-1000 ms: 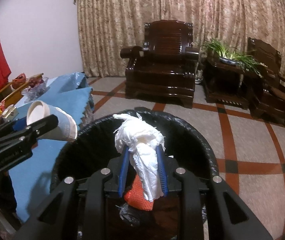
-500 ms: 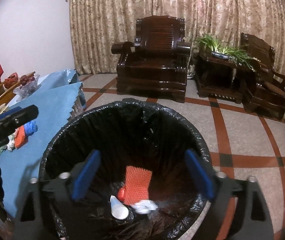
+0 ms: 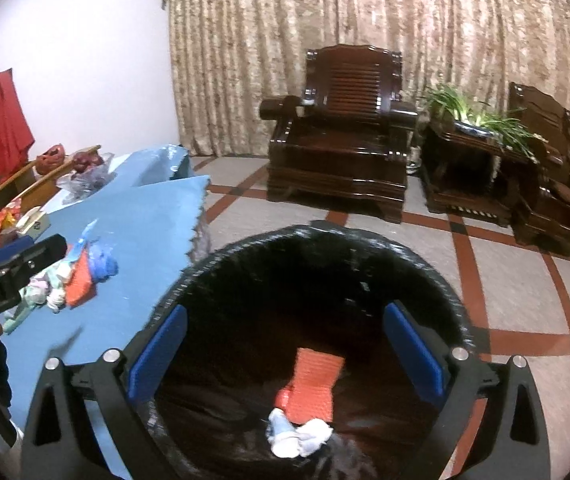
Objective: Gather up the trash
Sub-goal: 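Move both tools over the bin and release the cup and tissue, then bring both tools back over the table toward the white box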
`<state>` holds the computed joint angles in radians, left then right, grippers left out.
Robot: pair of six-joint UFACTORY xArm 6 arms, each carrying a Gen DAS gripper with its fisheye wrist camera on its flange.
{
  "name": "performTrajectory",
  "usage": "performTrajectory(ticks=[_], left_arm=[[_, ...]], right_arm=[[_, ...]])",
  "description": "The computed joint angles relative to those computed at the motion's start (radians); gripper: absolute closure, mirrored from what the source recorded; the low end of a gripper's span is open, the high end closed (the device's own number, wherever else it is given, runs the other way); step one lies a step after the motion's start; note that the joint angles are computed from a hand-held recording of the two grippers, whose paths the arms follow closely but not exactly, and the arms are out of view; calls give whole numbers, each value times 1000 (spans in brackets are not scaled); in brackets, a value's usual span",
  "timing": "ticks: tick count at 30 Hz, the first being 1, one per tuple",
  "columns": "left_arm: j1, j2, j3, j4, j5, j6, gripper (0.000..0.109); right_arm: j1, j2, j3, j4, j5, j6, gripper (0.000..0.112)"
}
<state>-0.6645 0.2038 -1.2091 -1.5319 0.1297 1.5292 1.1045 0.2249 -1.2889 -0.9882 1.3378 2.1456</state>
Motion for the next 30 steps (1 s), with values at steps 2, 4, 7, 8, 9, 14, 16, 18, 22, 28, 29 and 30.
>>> performTrajectory(ticks=[2,4,7,8,9,14,16,18,22,28,29,30], left_arm=[[24,-8,5,-18,-13,17,14],[44,-12,6,-35,-27,35,14],[77,-19,10,-26,-40,22,14],[91,-20,10,-27,-46,21,14],[102,-18,6,-32,-51,26,14],[159,-10,-11,-73,-97,76,14],[181,-6,-16,-82,-109,86,14],[208,4,-26,-99,-125,105,14],[259,39,-55,-104,-146,106,14],[314,98,-85,-7,-166,-4,14],[322,113,-89,31,-171,-44,14],[328,124,-92,47,-171,-60,14]], right_arm=[[-8,22,-27,-12,-16,-16,15],[-18,49,-64,-23,-32,-43,15],[-33,91,-124,-41,-52,-81,15],[-38,107,-148,-45,-57,-94,15],[-44,127,-177,-51,-65,-110,15],[-71,219,-300,-73,-107,-180,15],[-83,264,-362,-82,-128,-213,15],[-92,300,-410,-88,-143,-236,15],[-116,391,-539,-97,-180,-295,15],[-138,554,-767,-90,-194,-396,15],[-140,583,-808,-85,-192,-413,15],[-145,620,-860,-76,-190,-434,15]])
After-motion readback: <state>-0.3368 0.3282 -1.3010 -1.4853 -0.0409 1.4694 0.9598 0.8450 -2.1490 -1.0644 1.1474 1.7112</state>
